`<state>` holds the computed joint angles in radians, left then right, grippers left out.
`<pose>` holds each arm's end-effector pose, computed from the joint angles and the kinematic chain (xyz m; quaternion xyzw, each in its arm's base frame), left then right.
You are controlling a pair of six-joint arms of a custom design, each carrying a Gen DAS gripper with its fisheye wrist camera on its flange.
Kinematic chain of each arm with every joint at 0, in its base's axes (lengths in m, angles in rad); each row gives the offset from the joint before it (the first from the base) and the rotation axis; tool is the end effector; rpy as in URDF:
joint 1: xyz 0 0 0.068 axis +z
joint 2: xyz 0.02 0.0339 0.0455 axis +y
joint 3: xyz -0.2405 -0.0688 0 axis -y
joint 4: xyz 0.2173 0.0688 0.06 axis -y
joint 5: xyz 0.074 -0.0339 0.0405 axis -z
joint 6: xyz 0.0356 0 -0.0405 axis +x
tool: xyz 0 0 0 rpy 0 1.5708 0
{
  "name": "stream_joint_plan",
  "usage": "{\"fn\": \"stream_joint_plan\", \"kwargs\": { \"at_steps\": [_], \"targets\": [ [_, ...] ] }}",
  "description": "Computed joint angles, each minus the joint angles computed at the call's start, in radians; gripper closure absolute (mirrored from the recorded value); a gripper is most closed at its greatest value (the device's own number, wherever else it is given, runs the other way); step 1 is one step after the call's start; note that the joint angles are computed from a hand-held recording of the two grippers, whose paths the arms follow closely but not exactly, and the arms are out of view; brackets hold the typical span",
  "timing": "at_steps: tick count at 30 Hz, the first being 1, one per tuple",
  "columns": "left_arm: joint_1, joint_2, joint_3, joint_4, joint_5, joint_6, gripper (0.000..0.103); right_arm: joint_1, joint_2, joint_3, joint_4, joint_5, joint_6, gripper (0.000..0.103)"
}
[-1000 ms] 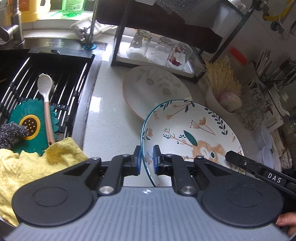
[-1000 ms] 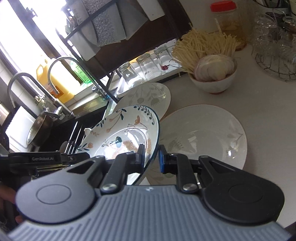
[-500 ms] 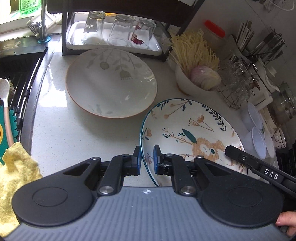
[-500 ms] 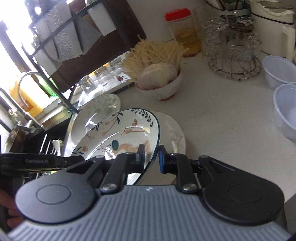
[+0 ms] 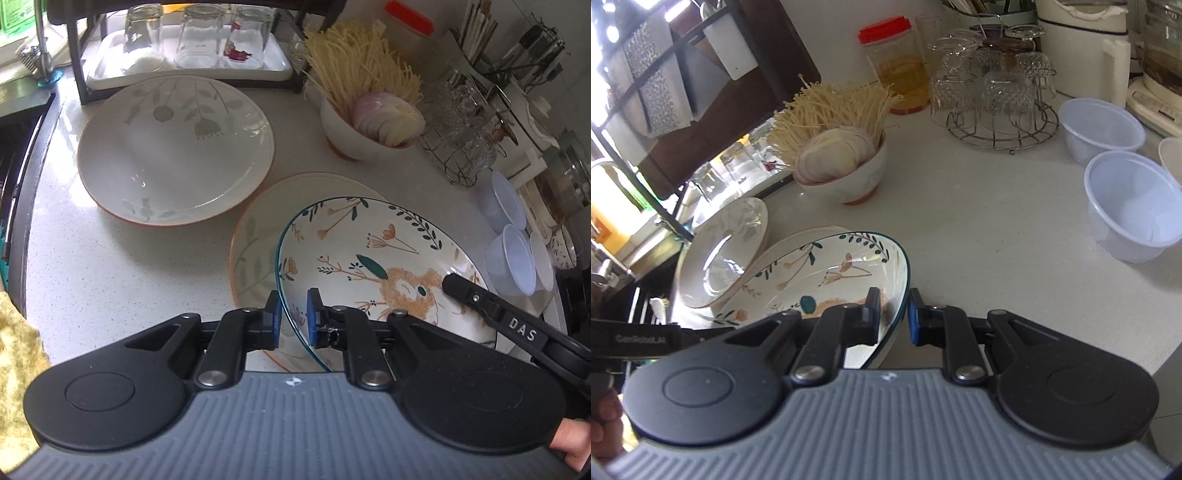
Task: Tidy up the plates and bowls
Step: 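Lift the floral plate with the left gripper into the large leaf-pattern bowl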
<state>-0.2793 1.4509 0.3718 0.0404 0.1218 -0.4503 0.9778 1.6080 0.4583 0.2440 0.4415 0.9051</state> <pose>0.1932 -0.0599 0.0948 -0.0663 0.9609 -0.1485 0.2242 0.1457 0.1889 0.0965 0.0379 0.9243 0.1357 0.3548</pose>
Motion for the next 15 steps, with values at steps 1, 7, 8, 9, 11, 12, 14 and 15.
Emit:
{"fn": "stream_joint_plan", "kwargs": {
  "at_steps": [1,7,8,9,11,12,14,15],
  "targets": [
    [-0.005,0.008,0.008,-0.005,-0.002,0.004,0.086,-0.001,0.008,0.002,0.002,0.006,-0.006,0.084],
    [-0.020,0.050,0.053,-0.033,-0.024,0.033,0.085,-0.005,0.049,0.006,0.033,0.015,-0.006,0.084],
    [-0.018,0.058,0.060,-0.039,-0.025,0.036,0.085,-0.003,0.056,0.008,0.039,0.018,-0.009,0.084],
    [-0.018,0.059,0.062,-0.047,-0.028,0.042,0.085,-0.004,0.065,0.014,0.041,0.020,-0.018,0.084],
    [-0.017,0.074,0.076,-0.065,-0.039,0.050,0.084,-0.007,0.085,0.027,0.048,0.017,-0.037,0.084],
    [-0.017,0.086,0.087,-0.077,-0.045,0.054,0.084,-0.009,0.097,0.036,0.051,0.013,-0.045,0.084],
    [-0.008,0.101,0.100,-0.096,-0.051,0.065,0.084,-0.011,0.121,0.053,0.052,0.002,-0.055,0.083],
    [0.000,0.100,0.096,-0.091,-0.046,0.071,0.084,-0.012,0.130,0.059,0.054,-0.001,-0.058,0.083]
  ]
}}
